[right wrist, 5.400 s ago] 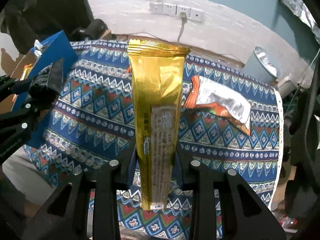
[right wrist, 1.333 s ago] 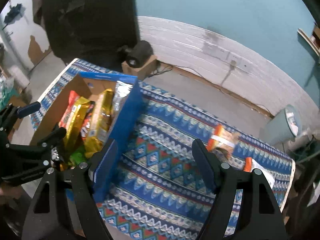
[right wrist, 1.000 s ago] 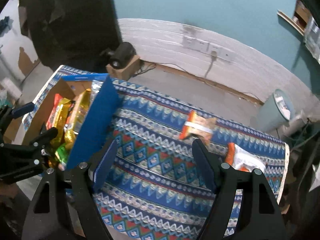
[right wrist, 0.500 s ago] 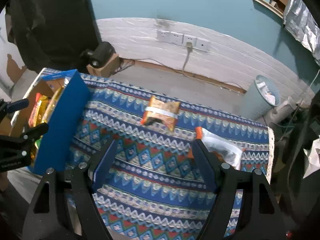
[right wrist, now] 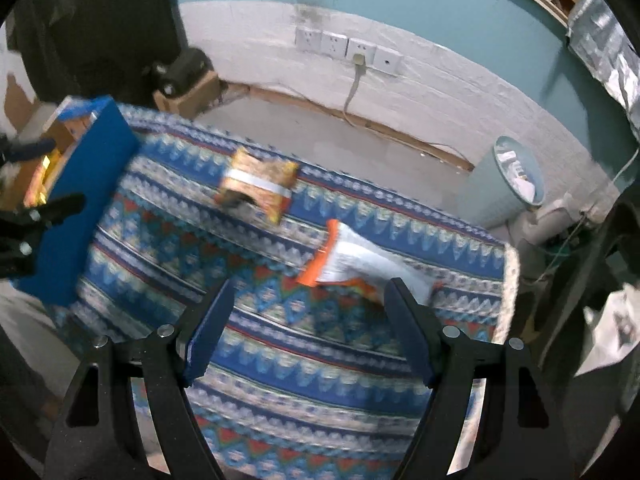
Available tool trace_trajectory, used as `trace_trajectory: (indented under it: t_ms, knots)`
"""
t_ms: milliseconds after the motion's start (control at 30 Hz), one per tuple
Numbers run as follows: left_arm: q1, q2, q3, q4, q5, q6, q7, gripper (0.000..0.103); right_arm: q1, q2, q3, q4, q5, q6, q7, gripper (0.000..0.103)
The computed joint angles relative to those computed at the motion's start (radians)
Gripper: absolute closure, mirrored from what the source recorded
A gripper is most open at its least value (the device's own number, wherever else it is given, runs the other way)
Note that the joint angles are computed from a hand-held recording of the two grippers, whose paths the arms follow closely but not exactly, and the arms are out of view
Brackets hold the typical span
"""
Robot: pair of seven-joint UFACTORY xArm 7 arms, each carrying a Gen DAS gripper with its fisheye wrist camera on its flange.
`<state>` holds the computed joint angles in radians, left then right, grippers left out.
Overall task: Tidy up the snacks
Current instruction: 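Move both open tools over the two remaining bags on the cloth, then grasp the beige banded bag with the left tool while the right tool grasps the white chip bag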
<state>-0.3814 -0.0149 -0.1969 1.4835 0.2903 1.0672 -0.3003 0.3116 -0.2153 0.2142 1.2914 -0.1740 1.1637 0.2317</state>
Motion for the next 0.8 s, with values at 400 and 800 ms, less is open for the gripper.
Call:
trace_trajectory:
  t_ms: [400, 800]
  knots:
    - [-0.015, 0.240, 0.046, 0.234, -0.088, 0.064, 0.057, 0.016, -0.066, 0.085, -0.083, 0.022, 0.051, -0.001, -0.268, 0.027]
    - [-0.017, 0.392, 0.075, 0.345, -0.192, 0.087, 0.052, 0.016, -0.091, 0.179, -0.103, -0.013, 0.142, -0.042, -0.450, 0.027]
